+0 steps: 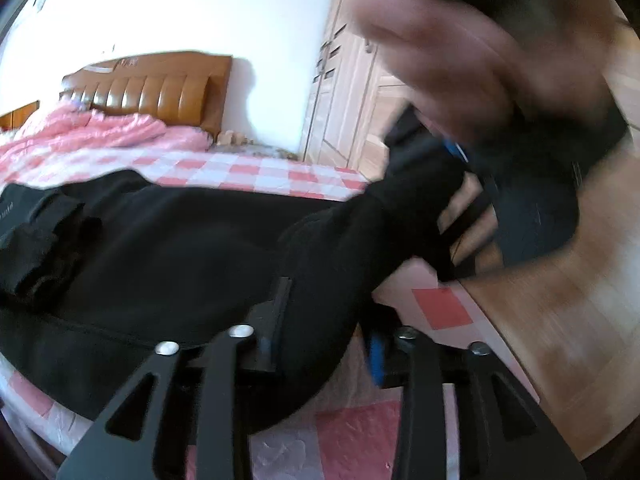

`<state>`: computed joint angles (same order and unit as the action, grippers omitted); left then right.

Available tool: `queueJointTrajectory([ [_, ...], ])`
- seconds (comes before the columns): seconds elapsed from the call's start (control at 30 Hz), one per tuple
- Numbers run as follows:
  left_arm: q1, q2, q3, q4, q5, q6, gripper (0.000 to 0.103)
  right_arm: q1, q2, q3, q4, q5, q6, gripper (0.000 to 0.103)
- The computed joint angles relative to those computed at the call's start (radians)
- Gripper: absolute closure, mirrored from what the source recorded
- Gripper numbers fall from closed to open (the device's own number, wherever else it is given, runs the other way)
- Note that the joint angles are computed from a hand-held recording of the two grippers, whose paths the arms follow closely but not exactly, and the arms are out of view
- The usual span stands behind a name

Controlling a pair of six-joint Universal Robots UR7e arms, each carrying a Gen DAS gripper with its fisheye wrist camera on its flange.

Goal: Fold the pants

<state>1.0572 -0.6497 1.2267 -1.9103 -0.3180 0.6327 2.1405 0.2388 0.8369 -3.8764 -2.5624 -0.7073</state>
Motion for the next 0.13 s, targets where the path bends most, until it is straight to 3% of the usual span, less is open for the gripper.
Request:
queueJointTrajectory([
  [0.03,0.003,-0.027,-0.013,-0.024,-0.059,0.017,0.077,0.0,-0.027,0.055,-0.001,0.02,0.037,0.018],
  [0.07,0.004,-0.039,-0.021,-0.041,-0.088,0.028,0.078,-0.001,-0.055,0.116,-0.008,0.053,0.071,0.011],
  [0.13,0.012,-0.086,-0.047,-0.043,-0.191,0.012,0.078,-0.01,-0.125,0.265,0.002,0.152,0.207,0.009],
])
